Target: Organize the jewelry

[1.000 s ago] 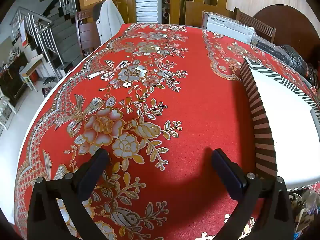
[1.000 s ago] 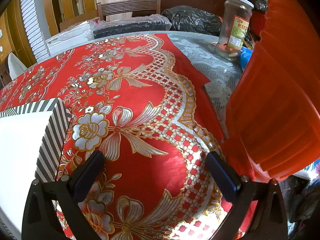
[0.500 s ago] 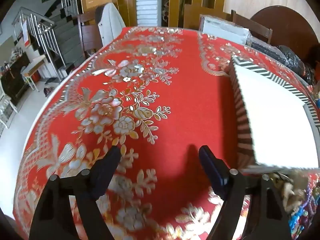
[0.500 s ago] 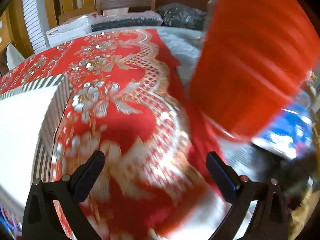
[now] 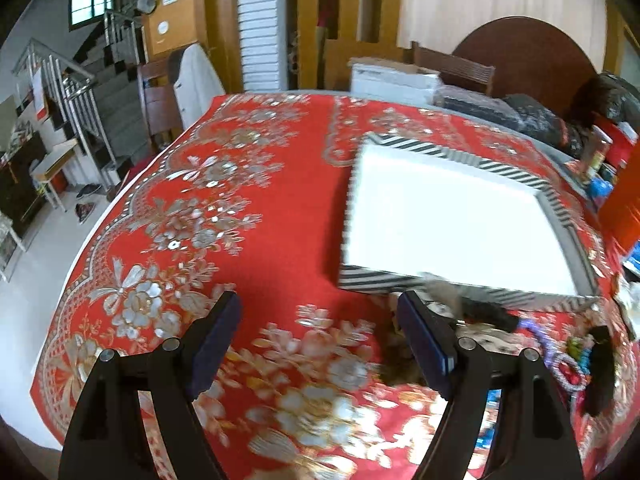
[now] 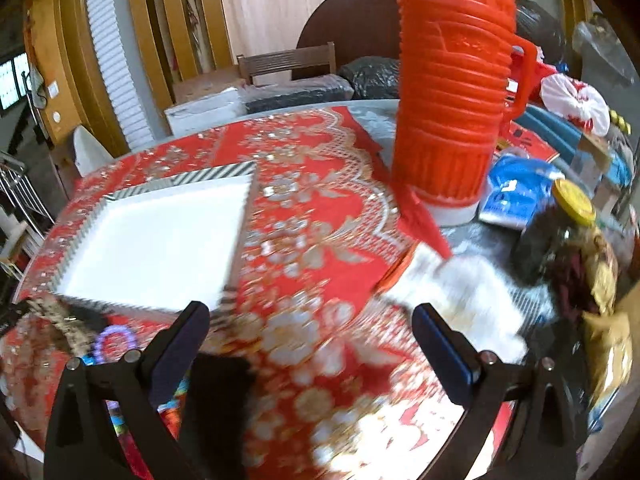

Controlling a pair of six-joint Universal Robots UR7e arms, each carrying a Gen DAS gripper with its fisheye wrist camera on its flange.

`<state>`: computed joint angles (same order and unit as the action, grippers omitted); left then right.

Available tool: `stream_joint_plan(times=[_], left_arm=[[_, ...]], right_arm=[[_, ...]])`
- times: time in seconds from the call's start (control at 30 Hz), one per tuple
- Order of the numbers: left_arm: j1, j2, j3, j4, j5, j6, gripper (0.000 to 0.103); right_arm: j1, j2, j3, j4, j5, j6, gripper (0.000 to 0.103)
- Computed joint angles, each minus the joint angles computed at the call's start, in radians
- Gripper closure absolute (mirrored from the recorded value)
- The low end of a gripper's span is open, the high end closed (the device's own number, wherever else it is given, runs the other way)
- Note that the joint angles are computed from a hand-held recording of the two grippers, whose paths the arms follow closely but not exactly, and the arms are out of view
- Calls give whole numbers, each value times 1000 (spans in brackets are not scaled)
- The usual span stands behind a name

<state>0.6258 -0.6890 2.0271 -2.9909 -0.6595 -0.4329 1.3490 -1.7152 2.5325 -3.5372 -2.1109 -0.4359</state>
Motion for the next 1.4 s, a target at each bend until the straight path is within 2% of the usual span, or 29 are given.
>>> stream_joint_plan(times=[0.1, 0.23, 0.43, 0.63, 1.4], left_arm=[[-36, 9, 7, -5, 2, -3, 36], [-70, 26, 9, -3, -13, -11, 38], [-94, 37, 8, 14, -50, -47, 39], [-115, 46, 15, 16, -52, -61, 39], [-134, 47, 11, 58, -71, -85, 39]], right_arm=[[31, 42, 33, -70, -9, 9, 1], [90, 94, 50, -100, -50, 7, 1], [148, 123, 48, -50, -67, 42, 0], [240, 216, 40, -109, -164, 46, 1], [279, 257, 32, -111, -201, 21, 1]])
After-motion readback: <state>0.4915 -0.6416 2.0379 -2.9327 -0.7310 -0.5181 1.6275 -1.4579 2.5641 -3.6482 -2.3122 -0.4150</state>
